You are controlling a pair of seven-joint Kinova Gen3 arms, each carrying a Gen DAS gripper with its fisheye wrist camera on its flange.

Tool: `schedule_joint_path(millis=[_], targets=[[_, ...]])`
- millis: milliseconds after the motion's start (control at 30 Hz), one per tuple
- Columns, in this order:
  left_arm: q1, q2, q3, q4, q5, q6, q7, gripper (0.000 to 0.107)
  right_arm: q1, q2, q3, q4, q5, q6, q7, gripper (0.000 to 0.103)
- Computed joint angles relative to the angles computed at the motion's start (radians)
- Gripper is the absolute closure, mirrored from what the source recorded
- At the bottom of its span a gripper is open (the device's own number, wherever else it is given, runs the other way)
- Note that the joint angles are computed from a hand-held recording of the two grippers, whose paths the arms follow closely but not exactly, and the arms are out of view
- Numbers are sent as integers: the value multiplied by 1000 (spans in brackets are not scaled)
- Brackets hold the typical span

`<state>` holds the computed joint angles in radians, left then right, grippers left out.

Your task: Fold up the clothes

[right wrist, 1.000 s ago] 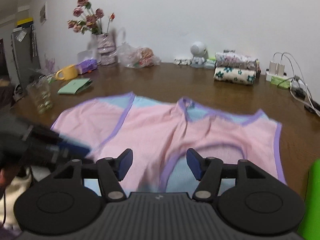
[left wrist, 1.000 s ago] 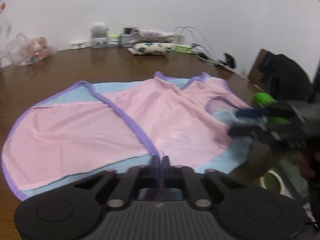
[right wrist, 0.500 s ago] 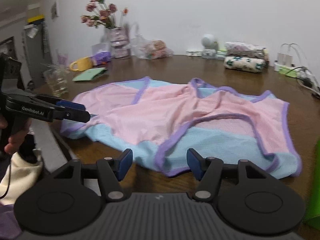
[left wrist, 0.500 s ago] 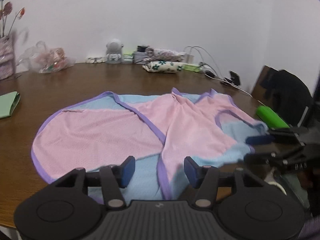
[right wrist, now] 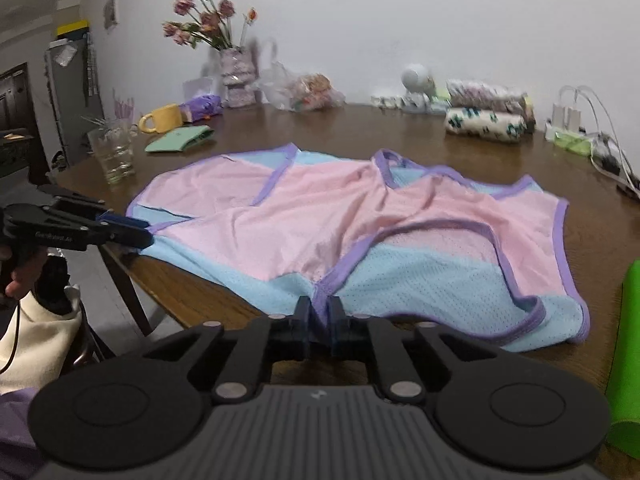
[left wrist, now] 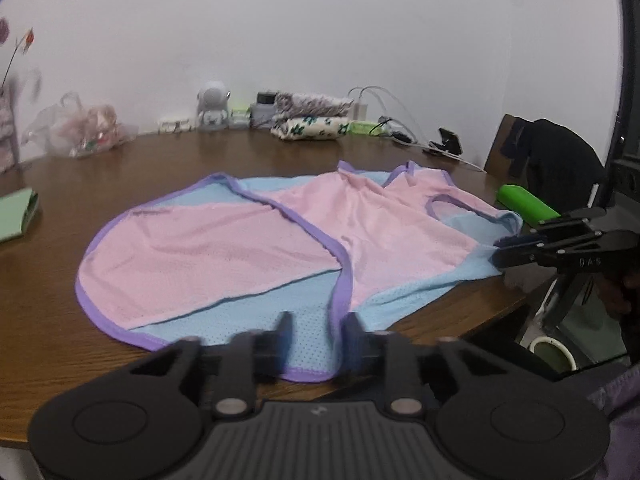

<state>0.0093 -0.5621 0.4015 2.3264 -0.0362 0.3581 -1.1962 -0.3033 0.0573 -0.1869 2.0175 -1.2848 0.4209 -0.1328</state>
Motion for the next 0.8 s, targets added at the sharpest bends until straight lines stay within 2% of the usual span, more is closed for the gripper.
schedule_joint_path(millis=[33,67,167,233,267,333,400,433,467,533,567,600,667,733,800], targets=[[2,-11,3,8,-6,-6,-4,60,6,-2,-1,6,-28,9,37,75],[2,-20,7,15,-9,-12,-7,59,5,-1,1,8,-39,13,59,62],[13,-16,-5,25,0,-20,-12,60,-3,9,2,2,-20,10,54,60],[8,-15,-3,36,1,-37,-13,65,-6,14,-7,7,-36,-13,67,60],[10,-16,-7,43,-1,-48,-19,71,-6,15,-10,10,-45,-18,79,60],[26,-11,-35,57,0,-72,-35,105,-6,14,-11,12,-45,-22,82,62],[53,-6,-82,73,20,-100,-60,105,-7,11,-14,19,-68,-43,94,71],[50,-7,-90,74,26,-101,-59,105,-12,9,-18,24,-82,-68,99,82],[33,-10,-79,70,18,-94,-41,104,-25,6,-11,26,-81,-86,87,88],[4,-24,-55,71,26,-103,-38,99,-19,7,-15,21,-68,-86,66,89],[10,-28,-57,76,30,-115,-40,96,-17,6,-17,22,-78,-84,80,87],[26,-28,-63,79,29,-122,-50,87,-15,3,-20,27,-102,-85,110,84],[34,-29,-50,83,19,-130,-71,78,-14,1,-16,35,-131,-75,154,63],[31,-28,-34,86,16,-135,-83,68,-14,4,-11,37,-133,-61,175,58],[18,-24,-23,87,23,-130,-82,68,-13,6,-9,44,-162,-50,224,54]])
